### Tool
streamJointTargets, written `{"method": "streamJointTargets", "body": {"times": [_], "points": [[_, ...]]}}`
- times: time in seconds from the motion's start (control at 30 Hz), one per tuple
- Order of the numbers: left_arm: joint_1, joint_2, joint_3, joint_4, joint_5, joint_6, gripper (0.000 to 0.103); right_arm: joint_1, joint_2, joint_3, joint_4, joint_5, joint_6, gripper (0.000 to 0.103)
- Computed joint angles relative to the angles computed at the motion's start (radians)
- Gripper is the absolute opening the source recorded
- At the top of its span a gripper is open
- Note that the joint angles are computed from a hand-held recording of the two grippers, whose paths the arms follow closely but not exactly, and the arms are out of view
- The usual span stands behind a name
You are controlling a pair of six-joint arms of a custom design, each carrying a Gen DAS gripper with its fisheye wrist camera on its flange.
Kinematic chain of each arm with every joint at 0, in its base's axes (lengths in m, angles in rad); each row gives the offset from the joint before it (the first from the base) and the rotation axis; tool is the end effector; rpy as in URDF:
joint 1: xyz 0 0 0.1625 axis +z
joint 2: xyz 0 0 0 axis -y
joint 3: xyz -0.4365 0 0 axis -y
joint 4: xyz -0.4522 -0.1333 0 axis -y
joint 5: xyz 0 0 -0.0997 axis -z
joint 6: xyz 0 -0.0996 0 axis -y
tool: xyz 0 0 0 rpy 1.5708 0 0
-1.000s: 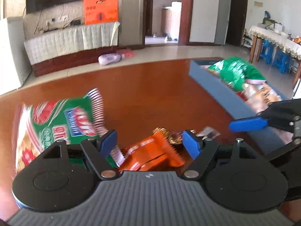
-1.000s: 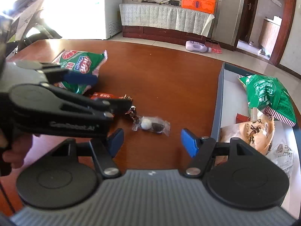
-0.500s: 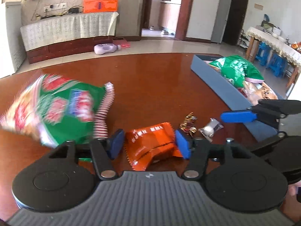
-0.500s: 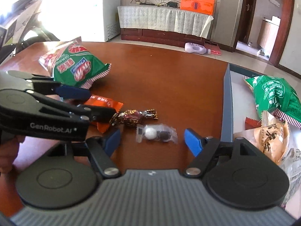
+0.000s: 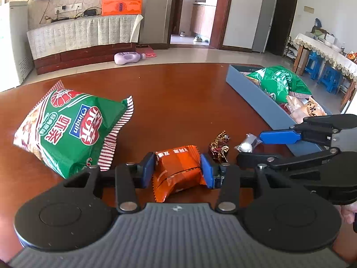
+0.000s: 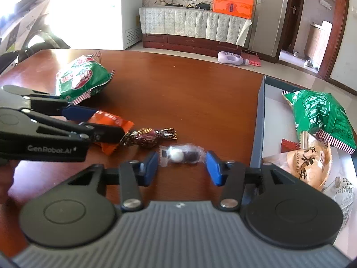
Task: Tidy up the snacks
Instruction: 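Grasp orange packet with left tool while right tool grasps clear packet with white ball, then carry orange packet in left tool and clear packet in right tool to box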
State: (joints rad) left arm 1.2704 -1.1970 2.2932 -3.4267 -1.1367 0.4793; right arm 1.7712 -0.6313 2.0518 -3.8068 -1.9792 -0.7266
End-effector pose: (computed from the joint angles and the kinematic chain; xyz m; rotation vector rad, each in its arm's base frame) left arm 0.0192 -0.5300 0.1698 0.7445 2.3895 -0.9423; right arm 0.2023 -0.5252 -0.0171 0.8844 -2.2515 0.8752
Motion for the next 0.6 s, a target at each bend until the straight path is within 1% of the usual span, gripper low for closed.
{"method": "streamJointTargets", "body": {"times": [0.13,0.17,0.2,0.27,0.33,0.47,0.53,0.6], "points": [[0.000,0.004,0.003,-0.011,-0.001,0.005,0.053,-0.001,-0.001,-0.007,0.012,-0.001,0.005,0.053],[0.002,0.003,0.002,-0.008,-0.003,0.001,0.054,0.000,-0.003,-0.008,0.019,-0.003,0.010,0.051],[0.004,0.003,0.002,-0.008,-0.007,0.002,0.054,0.000,-0.004,-0.007,0.019,-0.006,0.013,0.046],[0.002,0.004,0.002,-0.009,-0.003,0.007,0.054,-0.003,-0.010,-0.003,0.018,-0.004,0.022,0.040],[0.003,0.009,0.002,-0.014,-0.005,0.009,0.054,-0.008,-0.025,0.006,0.031,0.008,0.034,0.038],[0.003,0.011,0.001,-0.014,-0.008,0.007,0.054,-0.007,-0.017,0.007,0.010,0.000,-0.019,0.038],[0.005,0.011,-0.001,-0.011,-0.011,0.008,0.055,0.004,0.008,-0.004,-0.035,-0.034,-0.063,0.039],[0.006,0.010,-0.002,-0.010,-0.013,0.007,0.055,0.008,0.013,0.005,-0.081,-0.008,-0.080,0.040]]}}
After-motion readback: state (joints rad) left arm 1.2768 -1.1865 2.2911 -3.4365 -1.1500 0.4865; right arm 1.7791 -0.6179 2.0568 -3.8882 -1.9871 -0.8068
